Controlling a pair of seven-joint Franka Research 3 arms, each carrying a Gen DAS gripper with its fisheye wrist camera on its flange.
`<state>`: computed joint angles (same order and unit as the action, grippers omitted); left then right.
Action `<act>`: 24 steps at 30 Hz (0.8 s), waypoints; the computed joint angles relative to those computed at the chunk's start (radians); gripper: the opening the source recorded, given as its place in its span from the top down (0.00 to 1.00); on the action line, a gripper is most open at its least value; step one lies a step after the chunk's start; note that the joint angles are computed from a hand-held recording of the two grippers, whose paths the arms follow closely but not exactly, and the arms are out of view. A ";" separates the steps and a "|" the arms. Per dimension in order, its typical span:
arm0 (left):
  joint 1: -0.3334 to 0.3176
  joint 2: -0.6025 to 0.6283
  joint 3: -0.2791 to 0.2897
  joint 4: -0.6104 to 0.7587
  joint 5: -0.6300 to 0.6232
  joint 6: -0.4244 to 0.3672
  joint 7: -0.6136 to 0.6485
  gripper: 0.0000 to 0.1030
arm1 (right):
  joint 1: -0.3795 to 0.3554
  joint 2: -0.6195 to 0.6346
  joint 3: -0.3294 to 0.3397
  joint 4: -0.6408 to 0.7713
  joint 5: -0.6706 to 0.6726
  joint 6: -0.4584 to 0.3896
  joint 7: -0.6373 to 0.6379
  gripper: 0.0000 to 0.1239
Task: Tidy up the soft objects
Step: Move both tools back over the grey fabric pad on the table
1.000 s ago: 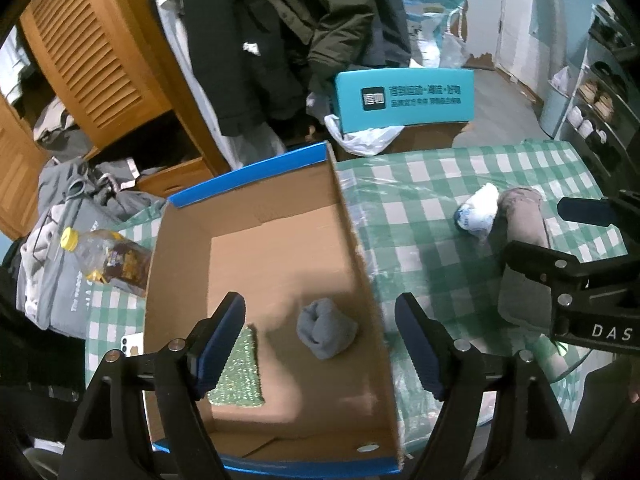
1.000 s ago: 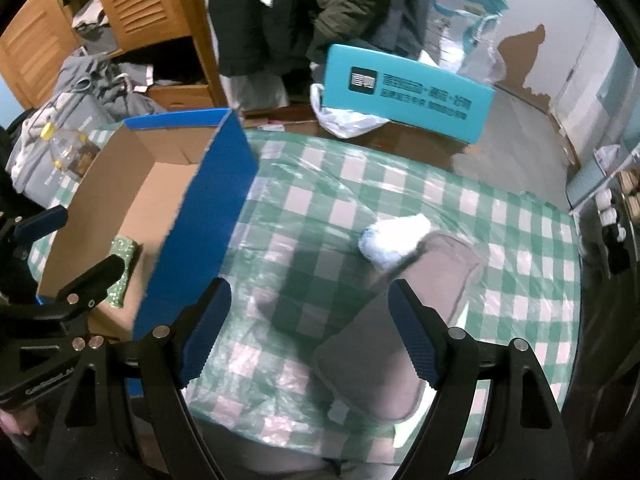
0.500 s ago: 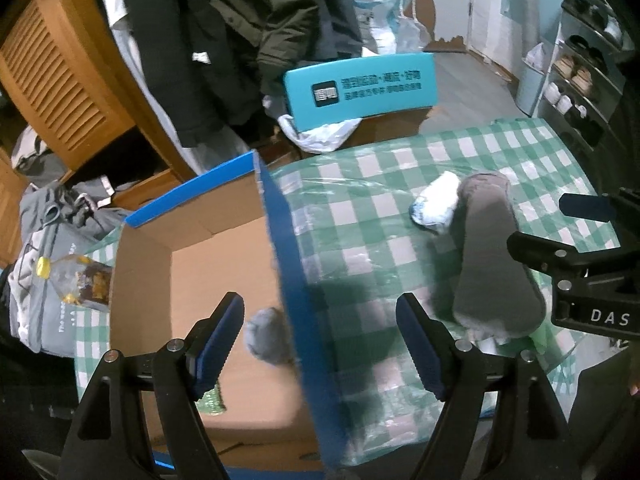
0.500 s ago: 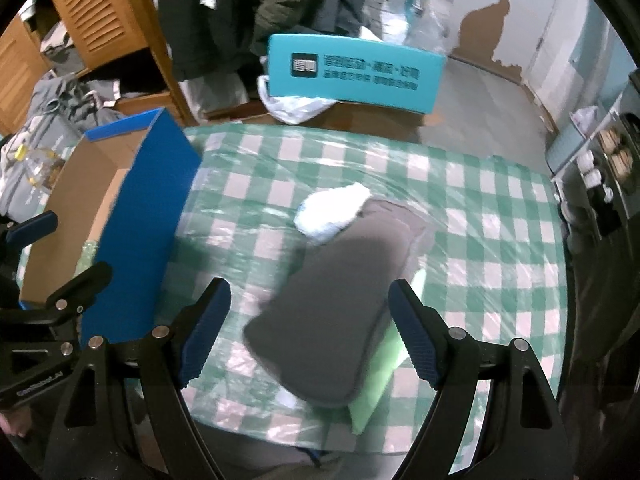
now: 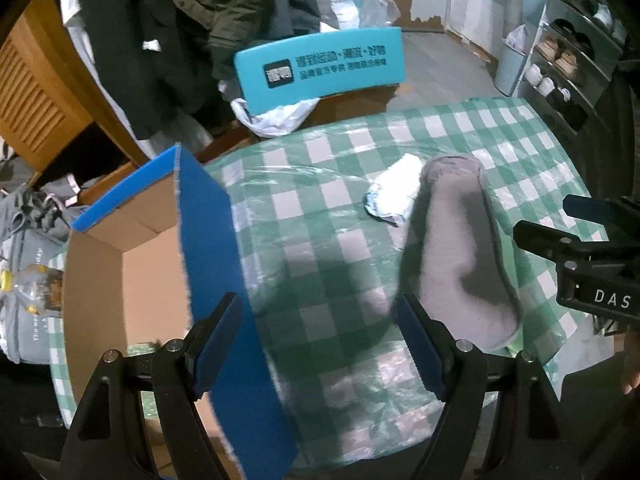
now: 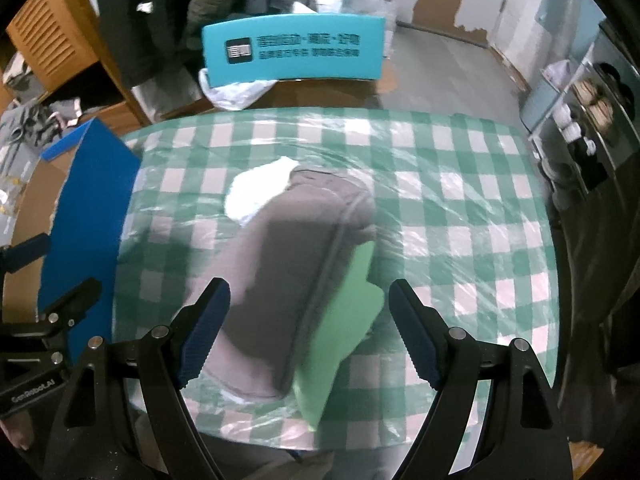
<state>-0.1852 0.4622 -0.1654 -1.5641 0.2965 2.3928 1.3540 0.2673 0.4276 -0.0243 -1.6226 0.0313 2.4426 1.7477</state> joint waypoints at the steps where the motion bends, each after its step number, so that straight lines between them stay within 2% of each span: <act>1: -0.001 0.010 -0.004 0.012 -0.006 -0.007 0.004 0.22 | -0.002 0.000 -0.002 -0.003 0.002 0.000 0.003 0.35; 7: -0.012 0.053 -0.020 0.065 -0.034 -0.022 0.030 0.16 | -0.016 -0.007 -0.010 -0.028 0.007 0.004 0.011 0.35; 12: -0.015 0.101 -0.044 0.133 -0.087 -0.052 0.073 0.16 | -0.025 -0.030 -0.023 -0.066 -0.009 0.023 0.025 0.35; 18: -0.040 0.202 -0.058 0.284 -0.141 -0.127 0.106 0.15 | -0.047 -0.052 -0.032 -0.101 -0.006 0.044 0.049 0.35; 24: -0.080 0.325 -0.052 0.476 -0.163 -0.241 0.126 0.15 | -0.070 -0.062 -0.031 -0.128 0.003 0.052 0.050 0.35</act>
